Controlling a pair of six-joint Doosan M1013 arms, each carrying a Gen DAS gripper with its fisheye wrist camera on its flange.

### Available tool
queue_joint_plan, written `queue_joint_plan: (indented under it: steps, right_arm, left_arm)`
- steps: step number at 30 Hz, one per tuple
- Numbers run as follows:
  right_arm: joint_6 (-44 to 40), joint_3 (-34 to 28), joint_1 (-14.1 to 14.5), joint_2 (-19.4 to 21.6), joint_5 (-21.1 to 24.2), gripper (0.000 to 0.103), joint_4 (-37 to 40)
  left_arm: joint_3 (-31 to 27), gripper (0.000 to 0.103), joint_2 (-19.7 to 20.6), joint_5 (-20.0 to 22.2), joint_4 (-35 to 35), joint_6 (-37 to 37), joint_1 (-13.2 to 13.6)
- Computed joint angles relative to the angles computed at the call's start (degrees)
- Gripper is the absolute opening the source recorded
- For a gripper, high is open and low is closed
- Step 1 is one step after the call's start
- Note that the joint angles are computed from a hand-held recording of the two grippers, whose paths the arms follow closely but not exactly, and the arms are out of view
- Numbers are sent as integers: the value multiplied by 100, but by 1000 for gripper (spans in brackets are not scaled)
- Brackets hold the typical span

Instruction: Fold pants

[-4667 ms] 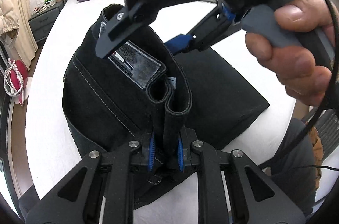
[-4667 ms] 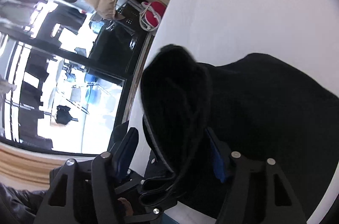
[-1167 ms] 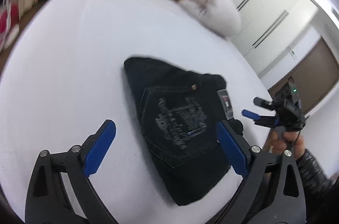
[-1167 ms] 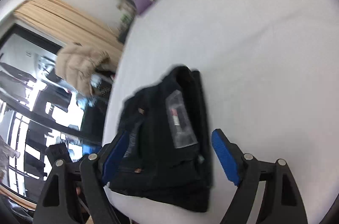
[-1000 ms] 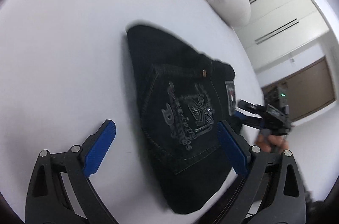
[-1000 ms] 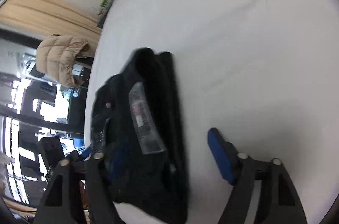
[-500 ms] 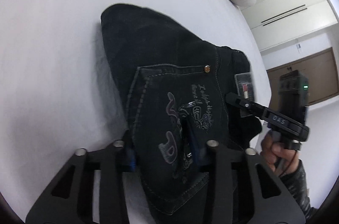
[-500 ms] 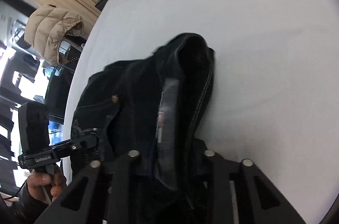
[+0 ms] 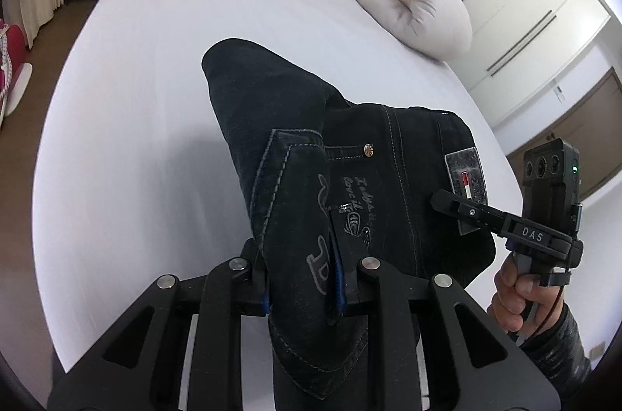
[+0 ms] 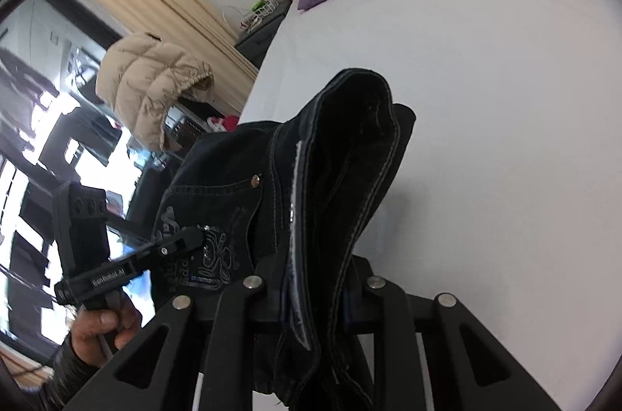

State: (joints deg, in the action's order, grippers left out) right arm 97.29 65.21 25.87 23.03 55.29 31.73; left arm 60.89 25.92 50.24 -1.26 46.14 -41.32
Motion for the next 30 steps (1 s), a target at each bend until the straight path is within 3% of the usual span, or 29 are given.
queue_joint_plan:
  steps: [5,6,8,10,11,13,15,18,20,24,26,30]
  right_arm:
    - [217,-283,-105,485,79,22,537]
    - [326,-277,-131,559,113,26,584]
    - [693,-110,-176,632,158,45,448]
    - [376,452,-284,475,-409,48,1176]
    - [-137,811,-352,330,-792,48,1837]
    - [-623,1120,-428,206,-990,48,2454]
    - [-577,1205,-462,130,-985,49,2445]
    - [-37,1304,-427,-76,-1171,61,1874]
    - [236,1416,-385,-281,-1341,65,1397]
    - [766,1530,-129,-729,-1610,65,17]
    - [1027,1572,43,-973,-1883,65,-757]
    - [2374,1583,509,-1440,-2481,83,-3064]
  left_arm:
    - [264,20,36,-270,-436,253,352]
    - [322,20,53,-282,-521,268,399]
    - [456,24,149,-190,-745,231,491]
    - [726,35,125,-402,-818,90,533]
    - [962,35,38,-712,-924,119,555]
    - [1199,35,-66,-1057,-946,160,562]
    - [1227,36,-87,-1066,-822,132,550]
    - [1226,36,-166,-1019,-322,-271,465]
    - [1323,40,-353,-977,256,-725,338]
    - [1129,47,-580,-637,2155,-1764,-246]
    - [1086,66,-747,-395,3450,-2363,-612]
    - [771,99,-870,423,5784,-3341,-1338]
